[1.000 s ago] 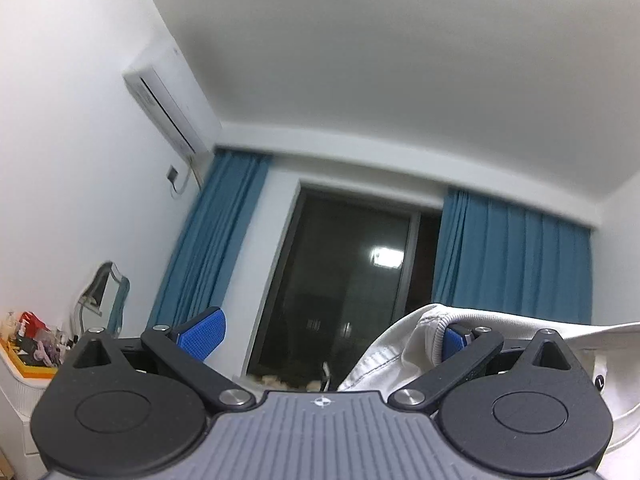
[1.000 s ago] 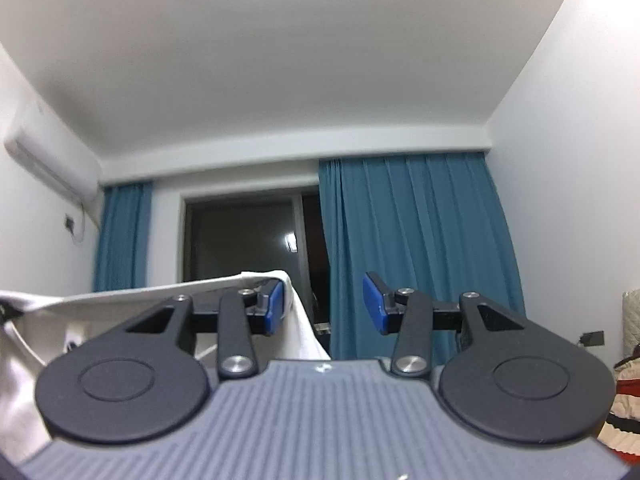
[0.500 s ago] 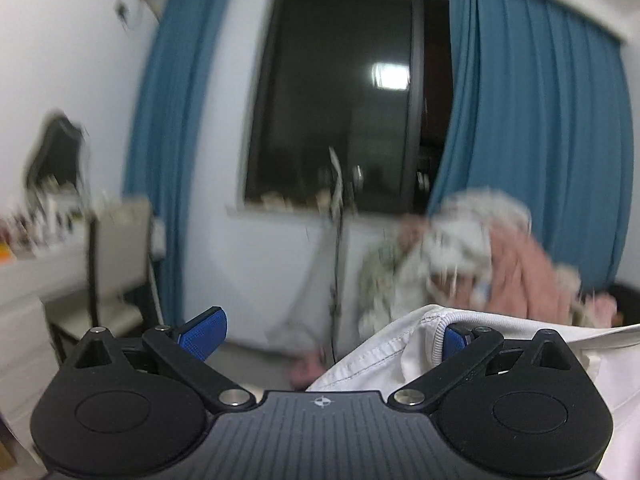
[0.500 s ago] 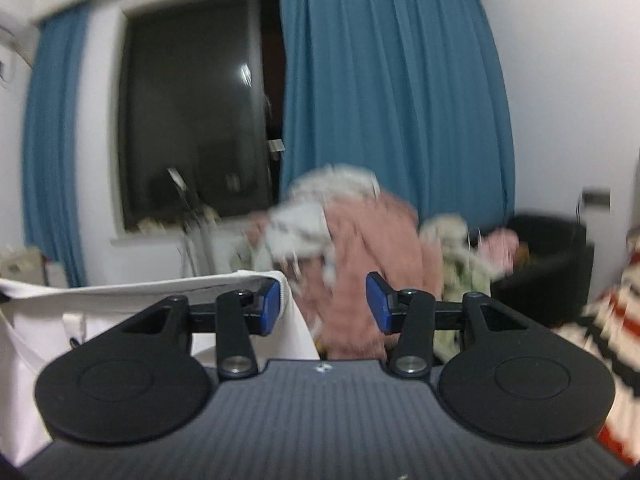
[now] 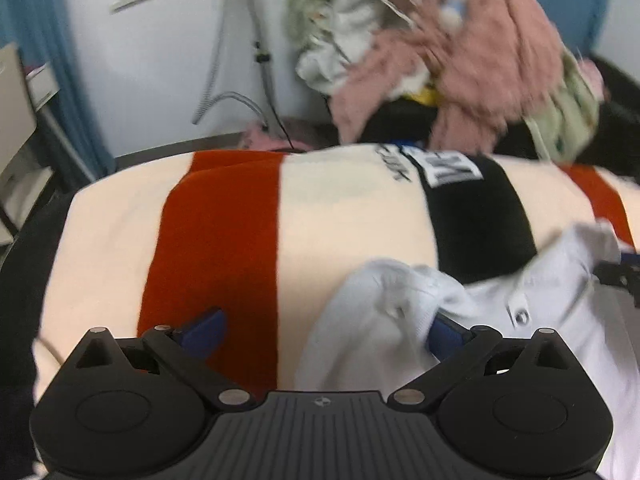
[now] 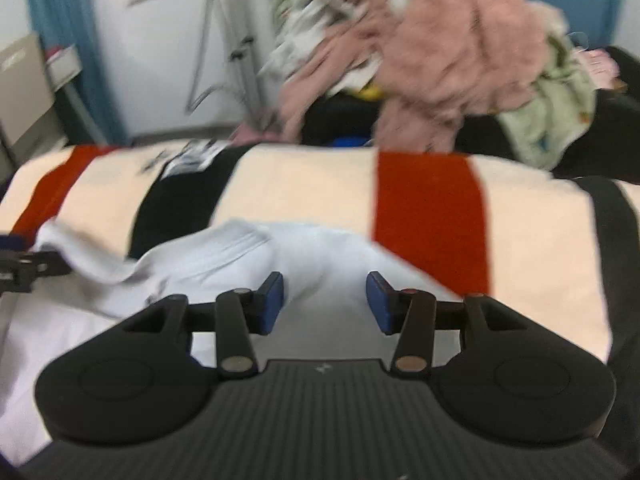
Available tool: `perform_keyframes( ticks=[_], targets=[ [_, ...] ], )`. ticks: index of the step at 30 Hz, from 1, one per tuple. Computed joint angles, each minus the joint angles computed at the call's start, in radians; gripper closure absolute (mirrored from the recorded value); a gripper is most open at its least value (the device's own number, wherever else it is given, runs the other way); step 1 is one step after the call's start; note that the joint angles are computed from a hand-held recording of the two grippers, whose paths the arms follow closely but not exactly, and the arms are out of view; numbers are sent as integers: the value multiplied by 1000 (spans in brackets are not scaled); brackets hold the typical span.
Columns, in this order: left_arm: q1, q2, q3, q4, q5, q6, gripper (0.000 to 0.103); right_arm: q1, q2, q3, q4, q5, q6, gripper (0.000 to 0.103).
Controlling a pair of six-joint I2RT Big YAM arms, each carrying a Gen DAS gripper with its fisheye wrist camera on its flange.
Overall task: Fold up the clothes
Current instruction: 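Lower the T-shirt flat onto the bedspread and open both grippers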
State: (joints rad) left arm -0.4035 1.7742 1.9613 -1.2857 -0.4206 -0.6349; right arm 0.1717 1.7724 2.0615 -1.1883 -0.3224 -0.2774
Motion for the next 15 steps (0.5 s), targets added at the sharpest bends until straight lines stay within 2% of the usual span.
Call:
perform_keyframes(
  ticks=[2,4,6,8,12,13,15],
  targets=[
    [-10,-37,-1,8,12,6,2,-1,-43,-43,31,-35,29,31],
    [-35,-80,-25,44,-52,12,0,-13,-106,-98,67,-77,60,31],
    [-72,-115,-38,58,-141,9,0,-16,-191,-184,146,-80,98,31],
    [-127,-172,-81,83,-195,-6,0,-39,-274,-257,210,-107,120,31],
    [-292,-286,-163,53,-350,-167,0,-109,-472,-418,250,-201,131,31],
    [-345,-303,-168,11,-393,-230,0,-136,-524,-455,243,-234,128,31],
    [-470,-306,-132,-139,-488,-396,0,-206,-632,-527,223,-308,116,31]
  ],
)
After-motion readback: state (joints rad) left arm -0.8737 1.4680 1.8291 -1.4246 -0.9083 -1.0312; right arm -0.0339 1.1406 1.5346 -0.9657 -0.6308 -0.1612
